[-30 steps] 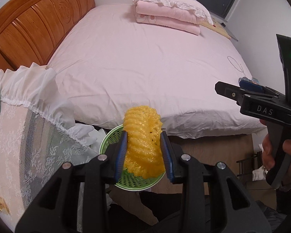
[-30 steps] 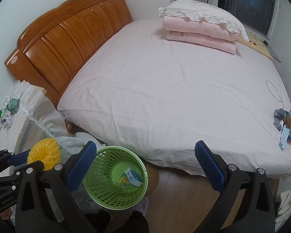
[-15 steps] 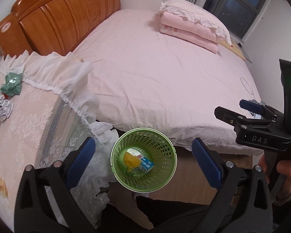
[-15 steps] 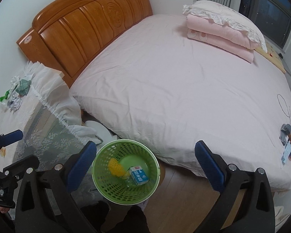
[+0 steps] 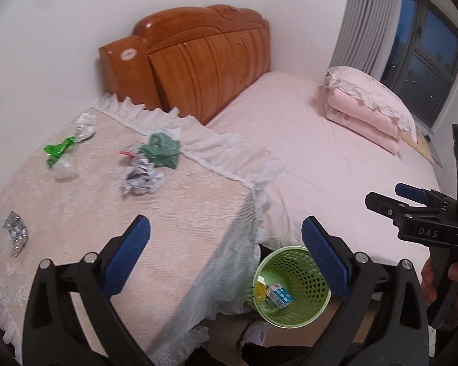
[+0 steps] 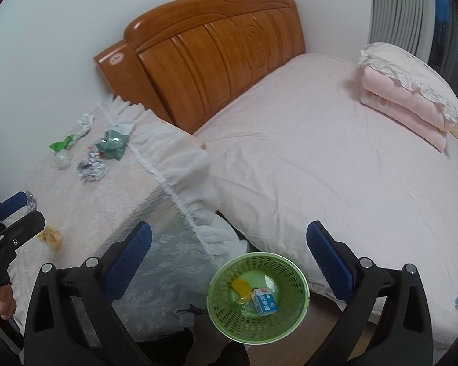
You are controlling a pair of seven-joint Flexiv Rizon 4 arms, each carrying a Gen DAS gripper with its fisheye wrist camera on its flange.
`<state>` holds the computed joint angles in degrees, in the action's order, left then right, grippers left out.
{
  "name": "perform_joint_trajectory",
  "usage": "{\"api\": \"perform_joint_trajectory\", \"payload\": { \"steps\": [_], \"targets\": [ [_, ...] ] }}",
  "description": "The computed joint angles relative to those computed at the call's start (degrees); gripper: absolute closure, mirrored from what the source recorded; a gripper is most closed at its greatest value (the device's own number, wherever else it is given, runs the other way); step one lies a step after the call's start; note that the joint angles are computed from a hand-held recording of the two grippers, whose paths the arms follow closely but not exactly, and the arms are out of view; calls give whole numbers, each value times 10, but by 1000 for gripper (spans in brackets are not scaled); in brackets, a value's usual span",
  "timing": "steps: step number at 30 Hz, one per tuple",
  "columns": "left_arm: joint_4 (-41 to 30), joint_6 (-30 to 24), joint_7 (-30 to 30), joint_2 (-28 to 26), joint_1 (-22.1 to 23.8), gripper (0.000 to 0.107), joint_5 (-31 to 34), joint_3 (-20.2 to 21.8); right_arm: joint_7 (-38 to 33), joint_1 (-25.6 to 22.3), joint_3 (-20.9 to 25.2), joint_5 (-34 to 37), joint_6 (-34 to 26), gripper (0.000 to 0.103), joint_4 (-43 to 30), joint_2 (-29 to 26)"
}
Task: Collect trash
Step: 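Grasp the yellow candy wrapper with the left tool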
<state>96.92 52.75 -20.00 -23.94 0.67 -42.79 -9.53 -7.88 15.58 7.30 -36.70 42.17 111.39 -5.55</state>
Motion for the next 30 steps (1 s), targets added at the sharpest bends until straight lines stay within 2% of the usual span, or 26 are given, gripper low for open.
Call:
{"api": "perform_joint_trajectory", "payload": {
  "steps": [5,11,17,20,26,30],
  "targets": [
    [-39,38,-10,-27,28,12,4,15,-34,20,-13,-15,46,2,-81,-69],
    [-66,68,-38,-49,67,12,25,25,-84,51,-25,6,82,2,-164,-139],
    [-69,75,-51,-61,97,12,47,30,-148,77,-26,58,75,2,-229,-189],
    [-79,55,-53,-72,109,12,63,31,-171,88,-27,79,63,2,-256,-209],
    [-105,-22,-9,-100,121,12,104,29,-198,105,-30,112,31,2,-293,-237],
    [-139,-70,-28,-135,109,12,126,35,-193,113,-32,127,8,2,-300,-243]
  ]
}}
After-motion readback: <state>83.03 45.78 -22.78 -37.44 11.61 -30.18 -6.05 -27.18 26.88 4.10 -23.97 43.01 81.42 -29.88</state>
